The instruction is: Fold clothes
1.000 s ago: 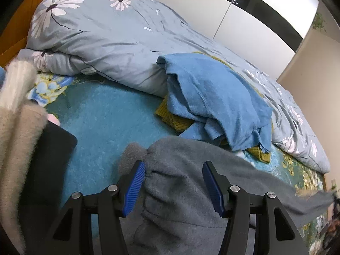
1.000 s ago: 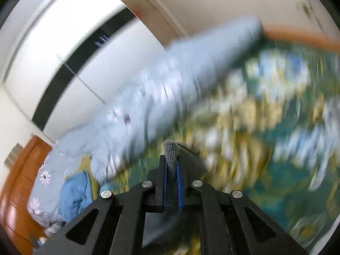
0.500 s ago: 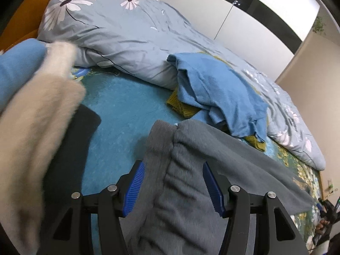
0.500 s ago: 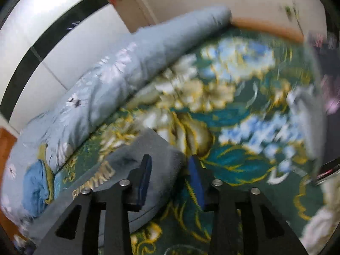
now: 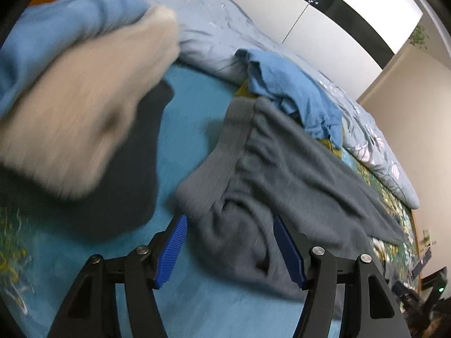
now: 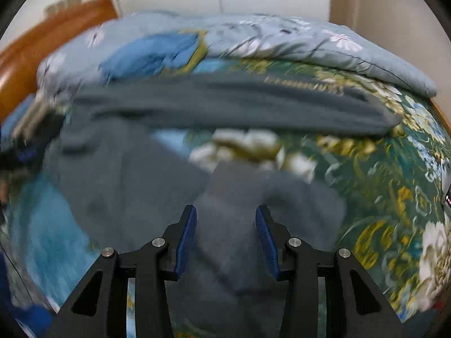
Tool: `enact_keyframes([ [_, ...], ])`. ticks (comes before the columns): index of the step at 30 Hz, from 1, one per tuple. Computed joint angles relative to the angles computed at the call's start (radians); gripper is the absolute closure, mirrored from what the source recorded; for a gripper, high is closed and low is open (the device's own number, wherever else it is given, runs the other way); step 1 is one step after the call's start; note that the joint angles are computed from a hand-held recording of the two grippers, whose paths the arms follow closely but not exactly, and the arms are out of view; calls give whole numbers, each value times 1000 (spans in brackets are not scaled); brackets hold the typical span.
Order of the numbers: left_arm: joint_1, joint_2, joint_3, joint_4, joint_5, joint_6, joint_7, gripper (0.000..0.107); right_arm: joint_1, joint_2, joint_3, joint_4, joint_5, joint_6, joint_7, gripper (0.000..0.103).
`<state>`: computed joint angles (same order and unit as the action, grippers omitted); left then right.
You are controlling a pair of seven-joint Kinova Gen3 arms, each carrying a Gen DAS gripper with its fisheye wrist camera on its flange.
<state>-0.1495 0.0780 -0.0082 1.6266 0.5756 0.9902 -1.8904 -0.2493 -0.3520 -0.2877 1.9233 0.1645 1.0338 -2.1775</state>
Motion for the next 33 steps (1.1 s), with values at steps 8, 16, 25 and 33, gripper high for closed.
enact_keyframes([
  [8, -46, -14, -36, 81, 53, 62, -9, 40, -31, 41, -115, 17, 115, 82, -83, 58],
  [16, -47, 40, -13, 88, 130, 44, -3, 40, -43, 42, -49, 23, 122, 70, -166, 79],
  [25, -59, 96, 25, 100, 265, -40, -24, 48, 111, -156, 28, 0, 136, 34, -215, 93],
  [33, -108, 119, 32, 169, 442, -59, -140, 51, 292, -260, 260, 47, 52, 60, -183, 93],
])
